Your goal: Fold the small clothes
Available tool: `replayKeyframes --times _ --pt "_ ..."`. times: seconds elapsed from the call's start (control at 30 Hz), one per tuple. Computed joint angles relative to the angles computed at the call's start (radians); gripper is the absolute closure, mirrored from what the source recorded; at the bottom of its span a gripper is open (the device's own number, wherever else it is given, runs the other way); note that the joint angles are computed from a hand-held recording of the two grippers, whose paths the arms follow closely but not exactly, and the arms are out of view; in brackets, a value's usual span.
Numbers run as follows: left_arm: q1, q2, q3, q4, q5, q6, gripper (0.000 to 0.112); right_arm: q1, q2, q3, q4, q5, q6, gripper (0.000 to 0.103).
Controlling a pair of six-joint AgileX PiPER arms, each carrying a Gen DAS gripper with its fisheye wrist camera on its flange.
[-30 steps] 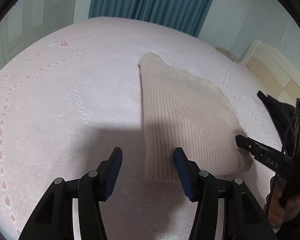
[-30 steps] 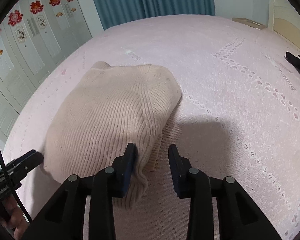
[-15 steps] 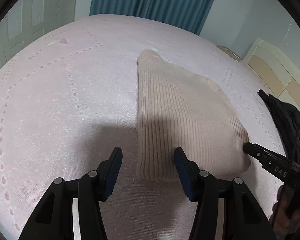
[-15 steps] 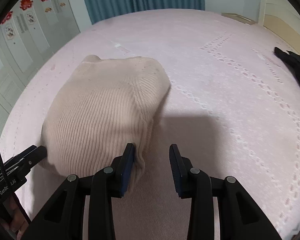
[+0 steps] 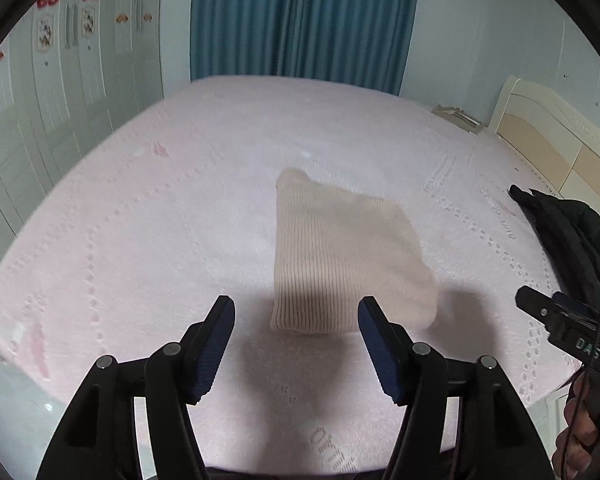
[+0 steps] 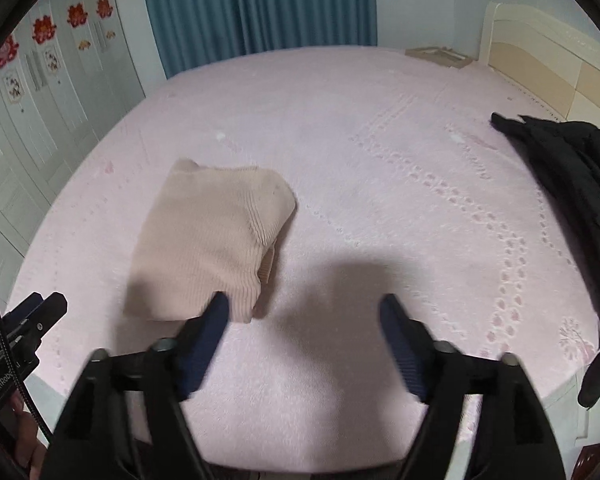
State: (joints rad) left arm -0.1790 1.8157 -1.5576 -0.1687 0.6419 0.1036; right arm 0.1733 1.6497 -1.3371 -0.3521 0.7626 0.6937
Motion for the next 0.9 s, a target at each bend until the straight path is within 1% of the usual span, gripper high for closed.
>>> replayKeyframes --times 0.1,0.13,0.2,0.27,0.33,0.4,0.5,0.6,0.7,0.9 --pt "-0.008 -0.062 0.016 0.03 0.02 -0.022 0.047 0.027 -0.069 0.015 -0.042 0.035 0.025 0.011" --pt "-0.015 -0.083 0.028 0.042 0.021 -0.034 0.043 0.041 -0.093 0.02 -0.064 0.051 0.041 0.01" --pt "-0.023 -0.127 0.054 0.06 0.021 -0.046 0.041 0.066 -0.128 0.028 -0.097 0.069 0.062 0.006" --pt "-0.03 -0.158 0.065 0.066 0.03 -0.05 0.041 0.095 -0.151 0.03 -0.14 0.104 0.091 0.005" --pt "-0.037 -0.188 0.077 0.08 0.038 -0.067 0.041 0.137 -0.174 0.025 -0.19 0.16 0.123 0.005" --pt "-0.04 -0.223 0.09 0.075 0.051 -0.063 0.041 0.157 -0.203 0.027 -0.194 0.186 0.127 0.004" --pt "-0.051 -0.272 0.117 0.097 0.049 -0.085 0.041 0.192 -0.241 0.034 -0.213 0.223 0.154 0.004" --pt "-0.054 -0.298 0.135 0.11 0.041 -0.097 0.04 0.217 -0.272 0.041 -0.224 0.246 0.171 0.004" --pt "-0.045 -0.317 0.159 0.088 0.03 -0.08 0.04 0.23 -0.289 0.045 -0.235 0.258 0.191 0.004" --pt "-0.033 -0.336 0.168 0.073 0.048 -0.077 0.04 0.249 -0.315 0.053 -0.244 0.268 0.201 0.004"
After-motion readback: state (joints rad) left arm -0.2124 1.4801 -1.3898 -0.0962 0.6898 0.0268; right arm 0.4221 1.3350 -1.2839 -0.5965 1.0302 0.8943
